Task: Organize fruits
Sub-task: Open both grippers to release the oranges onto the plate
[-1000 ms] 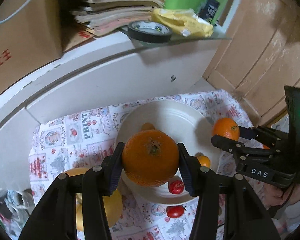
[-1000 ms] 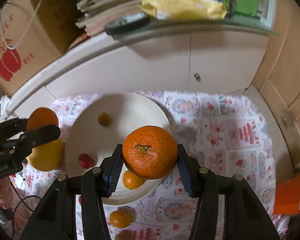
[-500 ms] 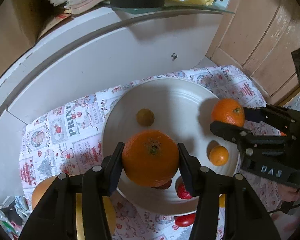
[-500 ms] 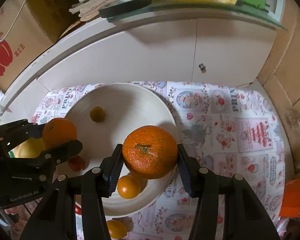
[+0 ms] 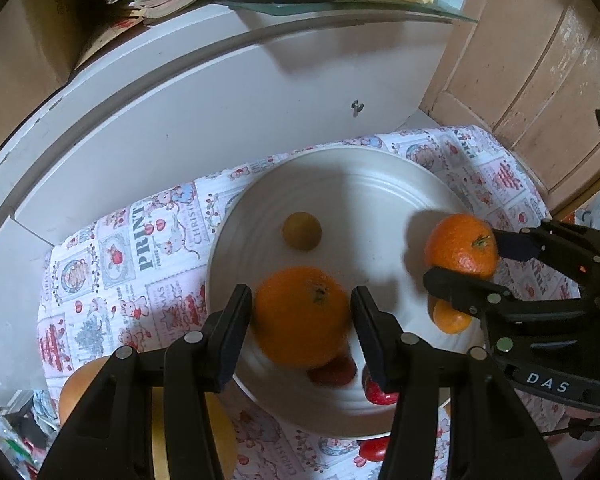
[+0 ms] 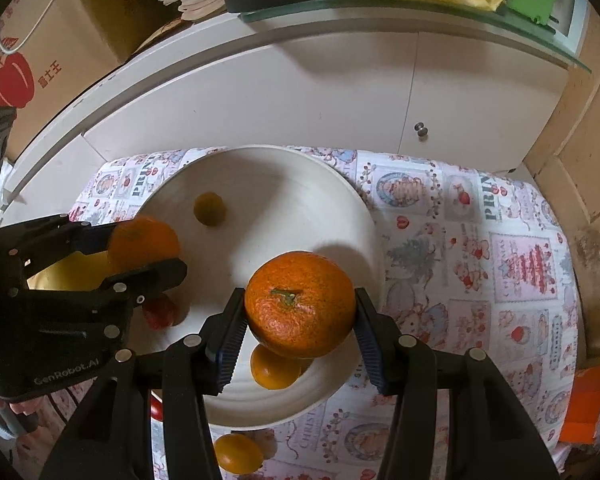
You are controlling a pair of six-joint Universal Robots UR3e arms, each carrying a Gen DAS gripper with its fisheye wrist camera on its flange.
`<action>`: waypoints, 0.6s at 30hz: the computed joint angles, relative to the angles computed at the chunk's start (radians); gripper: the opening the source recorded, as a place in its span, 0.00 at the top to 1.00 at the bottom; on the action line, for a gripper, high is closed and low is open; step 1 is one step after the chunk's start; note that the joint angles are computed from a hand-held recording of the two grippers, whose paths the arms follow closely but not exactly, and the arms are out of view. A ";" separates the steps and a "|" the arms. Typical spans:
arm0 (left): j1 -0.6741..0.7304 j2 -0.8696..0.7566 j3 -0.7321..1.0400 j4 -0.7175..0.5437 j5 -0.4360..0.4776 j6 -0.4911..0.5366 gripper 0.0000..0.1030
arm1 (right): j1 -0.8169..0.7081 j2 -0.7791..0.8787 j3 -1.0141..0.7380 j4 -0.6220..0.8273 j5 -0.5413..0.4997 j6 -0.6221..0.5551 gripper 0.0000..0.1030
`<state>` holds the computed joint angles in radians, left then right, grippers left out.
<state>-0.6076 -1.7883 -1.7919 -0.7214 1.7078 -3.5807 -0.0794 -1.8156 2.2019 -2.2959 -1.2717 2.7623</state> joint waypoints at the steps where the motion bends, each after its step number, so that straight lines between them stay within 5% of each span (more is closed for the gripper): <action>1: 0.000 0.005 -0.002 0.004 0.001 -0.003 0.51 | 0.002 0.007 -0.001 -0.004 0.001 0.004 0.48; 8: 0.006 0.031 -0.013 0.005 0.013 -0.010 0.50 | 0.010 0.006 0.002 -0.011 -0.007 0.002 0.47; 18: -0.008 0.075 -0.018 -0.005 0.077 -0.022 0.32 | -0.032 -0.023 0.002 0.004 0.023 0.010 0.43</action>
<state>-0.6160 -1.7135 -1.8098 -0.7268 1.7844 -3.6025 -0.1114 -1.8386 2.2038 -2.2920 -1.2482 2.7722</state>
